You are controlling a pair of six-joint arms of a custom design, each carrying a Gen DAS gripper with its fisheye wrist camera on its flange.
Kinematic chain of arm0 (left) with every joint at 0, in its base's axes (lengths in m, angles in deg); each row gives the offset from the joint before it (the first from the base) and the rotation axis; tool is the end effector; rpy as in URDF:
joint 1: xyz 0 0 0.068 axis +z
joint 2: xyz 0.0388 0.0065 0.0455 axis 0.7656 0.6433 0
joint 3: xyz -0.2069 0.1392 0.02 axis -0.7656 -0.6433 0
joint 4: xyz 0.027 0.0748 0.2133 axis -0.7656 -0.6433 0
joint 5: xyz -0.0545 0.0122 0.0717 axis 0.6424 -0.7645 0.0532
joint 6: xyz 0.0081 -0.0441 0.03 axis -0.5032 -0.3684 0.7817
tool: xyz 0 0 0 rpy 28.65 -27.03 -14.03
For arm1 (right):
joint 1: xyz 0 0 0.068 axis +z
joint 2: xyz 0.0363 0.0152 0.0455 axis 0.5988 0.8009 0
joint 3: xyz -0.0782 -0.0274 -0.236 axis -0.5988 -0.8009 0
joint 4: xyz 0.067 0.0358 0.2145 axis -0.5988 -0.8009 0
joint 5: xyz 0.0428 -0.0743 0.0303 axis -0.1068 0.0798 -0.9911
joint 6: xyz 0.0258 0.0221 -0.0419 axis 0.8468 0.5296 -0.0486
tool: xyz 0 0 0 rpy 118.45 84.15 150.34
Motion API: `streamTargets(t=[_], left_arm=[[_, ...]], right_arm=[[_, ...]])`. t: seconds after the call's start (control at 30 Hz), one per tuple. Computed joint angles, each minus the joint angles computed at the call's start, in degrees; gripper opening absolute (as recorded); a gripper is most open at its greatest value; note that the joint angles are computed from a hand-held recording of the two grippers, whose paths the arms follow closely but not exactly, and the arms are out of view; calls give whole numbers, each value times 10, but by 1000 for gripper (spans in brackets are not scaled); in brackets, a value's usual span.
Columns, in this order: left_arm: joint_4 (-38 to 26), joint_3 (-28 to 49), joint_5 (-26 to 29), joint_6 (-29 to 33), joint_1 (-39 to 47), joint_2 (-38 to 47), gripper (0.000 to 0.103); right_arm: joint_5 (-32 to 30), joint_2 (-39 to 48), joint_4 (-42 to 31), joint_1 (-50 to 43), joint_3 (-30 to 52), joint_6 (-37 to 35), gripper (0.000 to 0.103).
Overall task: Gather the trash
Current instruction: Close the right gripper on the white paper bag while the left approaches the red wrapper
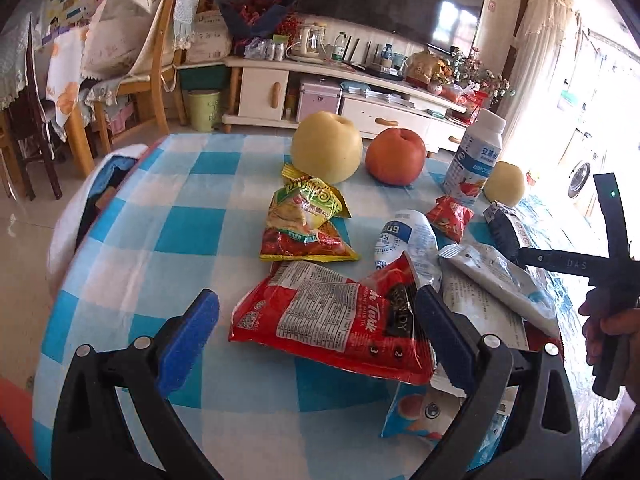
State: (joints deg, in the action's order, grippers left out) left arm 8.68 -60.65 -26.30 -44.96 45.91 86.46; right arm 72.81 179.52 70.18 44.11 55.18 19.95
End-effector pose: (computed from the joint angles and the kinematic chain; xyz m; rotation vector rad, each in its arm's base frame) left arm 0.2497 -0.0253 0.1191 0.1235 2.3585 -0.3115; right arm 0.2729 0.0325 0.1057 0.2692 2.6320 0.0510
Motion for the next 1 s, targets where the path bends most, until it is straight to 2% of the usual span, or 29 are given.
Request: streamTargets(t=[0.03, 0.27, 0.53, 0.7, 0.8, 1.0], left_arm=[[-9, 10, 7, -12, -1, 11, 99], [17, 10, -55, -100, -54, 40, 99], [28, 41, -72, -170, -53, 86, 99], [13, 47, -61, -160, -47, 85, 99], [-4, 54, -41, -123, -39, 87, 99], [-16, 51, -58, -75, -58, 84, 99]], right_arm=[[6, 4, 0, 5, 4, -1, 93], [28, 31, 1, 27, 24, 3, 93], [43, 36, -4, 39, 33, 6, 93], [27, 50, -5, 31, 40, 5, 94], [17, 62, -2, 23, 44, -2, 94], [12, 69, 14, 15, 41, -10, 93]])
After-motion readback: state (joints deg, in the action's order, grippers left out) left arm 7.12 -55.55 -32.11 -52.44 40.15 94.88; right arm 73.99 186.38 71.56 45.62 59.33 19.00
